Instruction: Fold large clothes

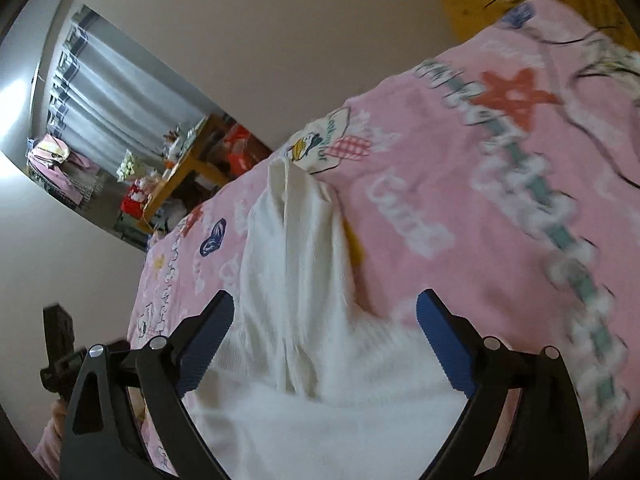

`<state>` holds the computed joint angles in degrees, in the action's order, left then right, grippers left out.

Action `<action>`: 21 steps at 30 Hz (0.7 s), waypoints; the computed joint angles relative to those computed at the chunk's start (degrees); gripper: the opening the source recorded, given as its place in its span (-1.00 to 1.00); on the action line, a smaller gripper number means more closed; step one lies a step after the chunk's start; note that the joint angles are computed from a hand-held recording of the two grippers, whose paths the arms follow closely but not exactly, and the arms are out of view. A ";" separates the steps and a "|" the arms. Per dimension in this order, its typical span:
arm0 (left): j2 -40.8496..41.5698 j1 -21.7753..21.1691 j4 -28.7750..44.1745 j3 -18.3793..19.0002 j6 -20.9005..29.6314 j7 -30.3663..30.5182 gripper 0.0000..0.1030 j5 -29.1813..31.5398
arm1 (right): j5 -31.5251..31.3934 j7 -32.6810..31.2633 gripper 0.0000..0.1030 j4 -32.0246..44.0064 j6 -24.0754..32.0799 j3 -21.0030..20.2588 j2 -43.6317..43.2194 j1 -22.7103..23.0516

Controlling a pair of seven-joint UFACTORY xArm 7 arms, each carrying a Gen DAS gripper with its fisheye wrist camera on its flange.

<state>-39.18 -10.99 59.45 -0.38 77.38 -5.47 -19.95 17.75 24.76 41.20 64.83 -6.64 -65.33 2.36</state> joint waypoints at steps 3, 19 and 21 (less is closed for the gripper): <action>13.15 -1.45 4.78 0.13 -0.84 -1.41 0.87 -4.32 | 3.44 -0.38 0.74 0.33 -4.71 -1.03 7.98 2.35; 42.32 1.84 22.09 -3.19 -0.88 5.92 0.88 -12.00 | 8.50 -0.82 0.85 8.58 -10.18 -0.90 33.73 1.49; 45.27 2.20 24.42 -3.87 -0.04 6.52 0.88 -10.53 | 8.41 -1.43 0.85 9.45 -11.11 -0.45 36.55 1.02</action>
<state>6.09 -8.79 83.87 -4.26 77.35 1.04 -30.47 26.16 23.33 50.65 53.72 -7.09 -28.78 3.37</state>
